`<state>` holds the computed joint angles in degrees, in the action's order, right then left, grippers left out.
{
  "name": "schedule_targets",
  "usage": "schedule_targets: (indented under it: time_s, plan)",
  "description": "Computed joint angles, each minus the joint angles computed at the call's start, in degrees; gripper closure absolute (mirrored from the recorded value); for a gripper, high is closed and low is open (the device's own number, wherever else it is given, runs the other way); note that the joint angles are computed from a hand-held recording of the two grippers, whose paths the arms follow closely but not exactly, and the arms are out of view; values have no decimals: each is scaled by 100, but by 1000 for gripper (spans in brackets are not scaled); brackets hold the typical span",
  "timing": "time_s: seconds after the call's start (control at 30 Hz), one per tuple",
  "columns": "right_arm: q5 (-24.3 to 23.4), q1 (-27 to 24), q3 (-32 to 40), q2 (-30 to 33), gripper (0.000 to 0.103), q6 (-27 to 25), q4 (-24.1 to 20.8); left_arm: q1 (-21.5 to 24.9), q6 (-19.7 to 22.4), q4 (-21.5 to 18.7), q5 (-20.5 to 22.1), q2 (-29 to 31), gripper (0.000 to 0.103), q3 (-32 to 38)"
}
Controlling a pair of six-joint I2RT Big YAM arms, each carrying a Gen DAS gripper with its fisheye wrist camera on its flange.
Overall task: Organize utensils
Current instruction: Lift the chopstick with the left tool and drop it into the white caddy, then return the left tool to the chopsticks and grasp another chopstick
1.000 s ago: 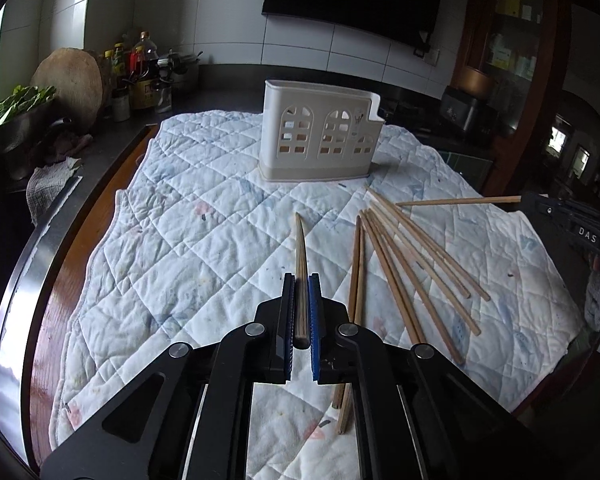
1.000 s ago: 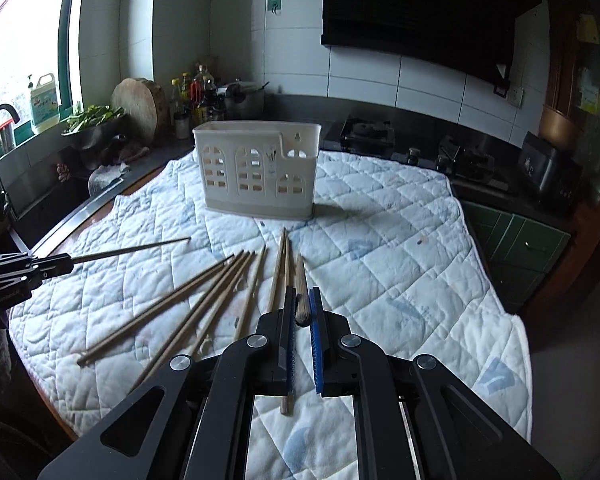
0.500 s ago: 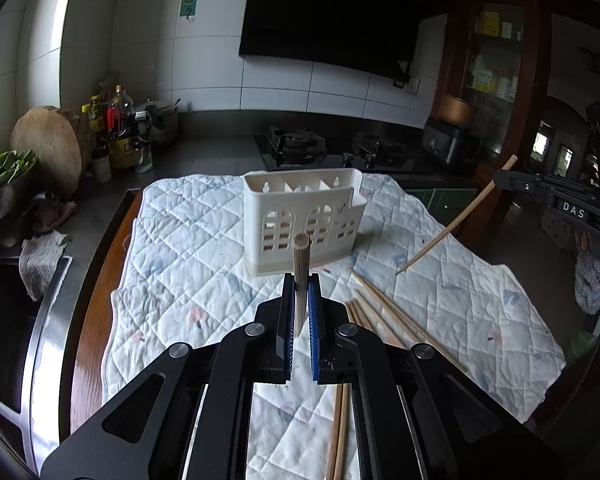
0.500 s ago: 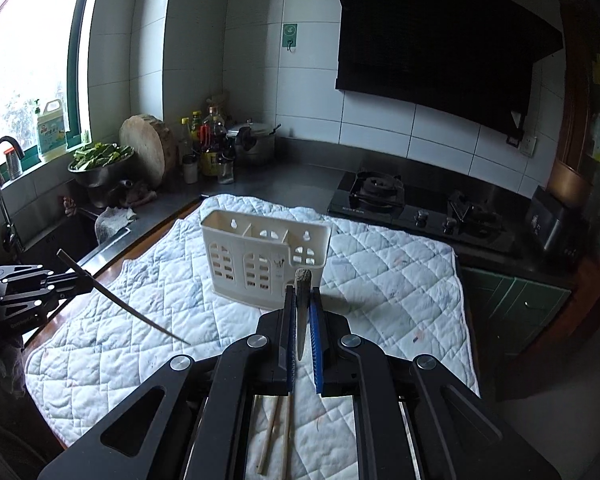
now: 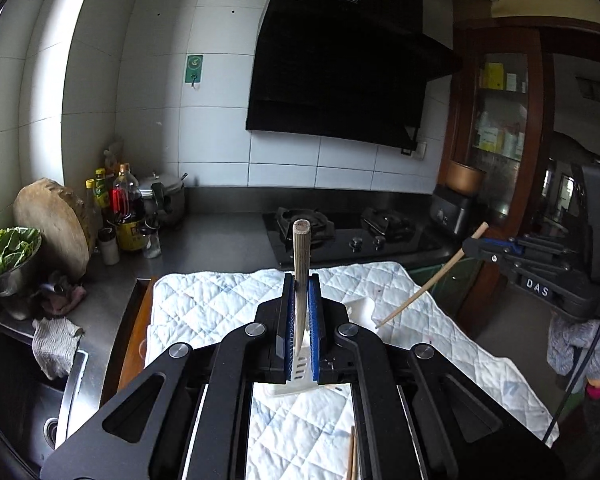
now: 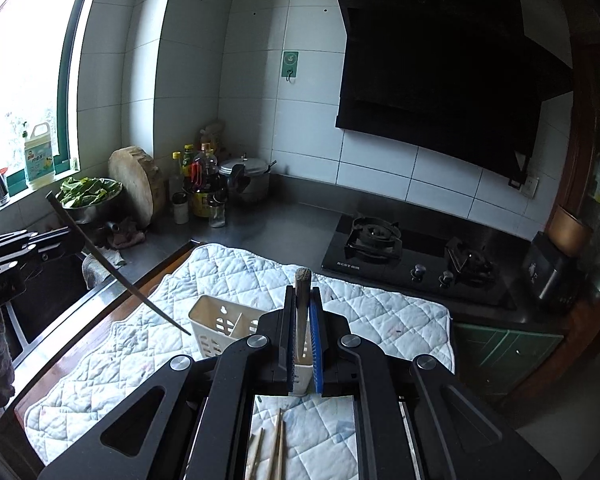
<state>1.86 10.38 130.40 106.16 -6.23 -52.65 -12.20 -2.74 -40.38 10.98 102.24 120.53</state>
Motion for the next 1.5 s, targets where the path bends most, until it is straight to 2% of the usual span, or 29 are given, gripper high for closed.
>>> schedule_targets:
  time_s: [0.23, 0.5, 0.73, 0.8, 0.93, 1.13, 1.27, 1.5]
  plan:
    - [-11, 9, 1020, 785, 96, 12, -573, 53, -375, -642, -82, 983, 98, 1291]
    - [-50, -11, 1522, 1290, 96, 111, -979, 135, -488, -1380, 220, 1714, 97, 2094]
    - [-82, -77, 1631, 1443, 93, 208, -995, 126, -412, -1461, 254, 1890, 95, 2141]
    - [-78, -92, 1421, 1334, 88, 222, -834, 118, -413, -1479, 263, 1902, 86, 2169]
    - [-38, -103, 619, 855, 80, 152, -354, 75, -299, -1171, 154, 1603, 73, 1699]
    - [-261, -109, -833, -92, 78, 156, 351, 46, -155, -635, 156, 827, 73, 550]
    - [-425, -106, -1855, -757, 75, 174, 773, 23, -18, -250, 91, 187, 65, -432]
    - [-578, -110, -3482, -1761, 74, 215, 1352, 16, 34, 281, 162, -792, 65, -2089]
